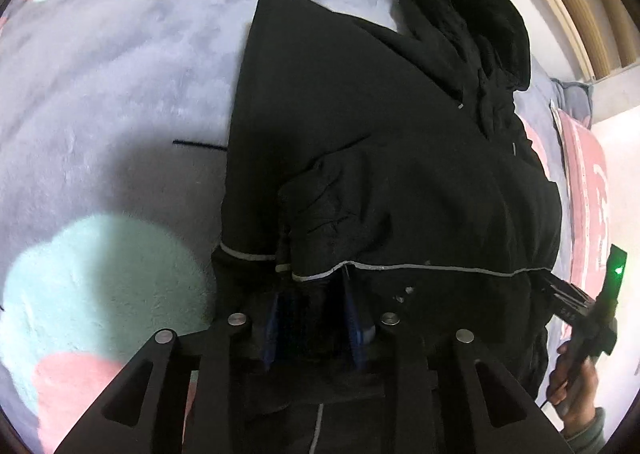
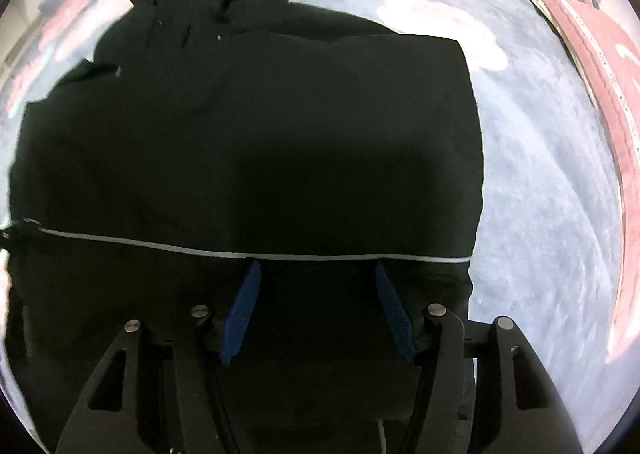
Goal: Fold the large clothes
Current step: 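Grasp the jacket hem with both tools, then lift the hem with both tools and fold it toward the hood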
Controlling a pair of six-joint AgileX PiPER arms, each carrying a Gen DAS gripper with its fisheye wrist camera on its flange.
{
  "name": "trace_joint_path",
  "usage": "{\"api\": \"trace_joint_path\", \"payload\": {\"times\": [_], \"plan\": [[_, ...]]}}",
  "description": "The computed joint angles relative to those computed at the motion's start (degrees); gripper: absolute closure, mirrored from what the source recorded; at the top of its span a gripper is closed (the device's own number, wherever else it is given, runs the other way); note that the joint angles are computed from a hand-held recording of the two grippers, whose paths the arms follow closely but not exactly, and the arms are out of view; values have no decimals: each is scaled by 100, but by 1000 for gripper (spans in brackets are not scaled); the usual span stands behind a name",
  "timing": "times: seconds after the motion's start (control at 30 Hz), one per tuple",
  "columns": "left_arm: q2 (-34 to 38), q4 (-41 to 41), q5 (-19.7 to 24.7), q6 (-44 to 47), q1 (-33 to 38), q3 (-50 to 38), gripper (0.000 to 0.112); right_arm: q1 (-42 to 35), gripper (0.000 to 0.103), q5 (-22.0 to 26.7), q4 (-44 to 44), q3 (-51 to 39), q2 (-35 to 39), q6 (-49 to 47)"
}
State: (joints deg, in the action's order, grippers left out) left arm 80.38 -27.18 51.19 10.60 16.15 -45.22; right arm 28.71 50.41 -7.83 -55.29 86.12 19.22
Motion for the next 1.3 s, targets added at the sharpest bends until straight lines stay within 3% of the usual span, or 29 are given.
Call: {"api": "trace_joint_path", "payload": {"times": [0.2,0.3,0.47,0.6,0.73,0.8,0.93,1.07,1.2,1.3], "plan": [[-474,459,447,-230,-78,-410,75,-355,39,315,497,-270,-6,-609],[-882,1129,757,-749,-30,-698,69,-626,39,503,859,-393,-235,-935],[-1098,537,1057,-312,411,-1021,66,-961,39,527,862,-730,-376,-1133],[-675,516,627,-560,-537,-1062,63,-1084,39,360,538,-988,245,-925],[147,835,40,-953,-1348,-823,63,-970,38,-41,218,-631,492,-657],[351,756,-364,-769,-1374,-596,64,-1002,36,-180,233,-561,509,-700],[373,445,1,-388,-1087,-828,63,-1205,33,-331,525,-446,508,-1052],[142,478,461,-199,-982,-1319,63,-1391,33,24,775,-792,528,-1554],[226,326,698,55,-820,-2356,63,-1451,33,257,1010,-1362,366,-1894],[811,355,649,8,-877,-3286,63,-1466,33,355,1172,-2116,655,-2034]]}}
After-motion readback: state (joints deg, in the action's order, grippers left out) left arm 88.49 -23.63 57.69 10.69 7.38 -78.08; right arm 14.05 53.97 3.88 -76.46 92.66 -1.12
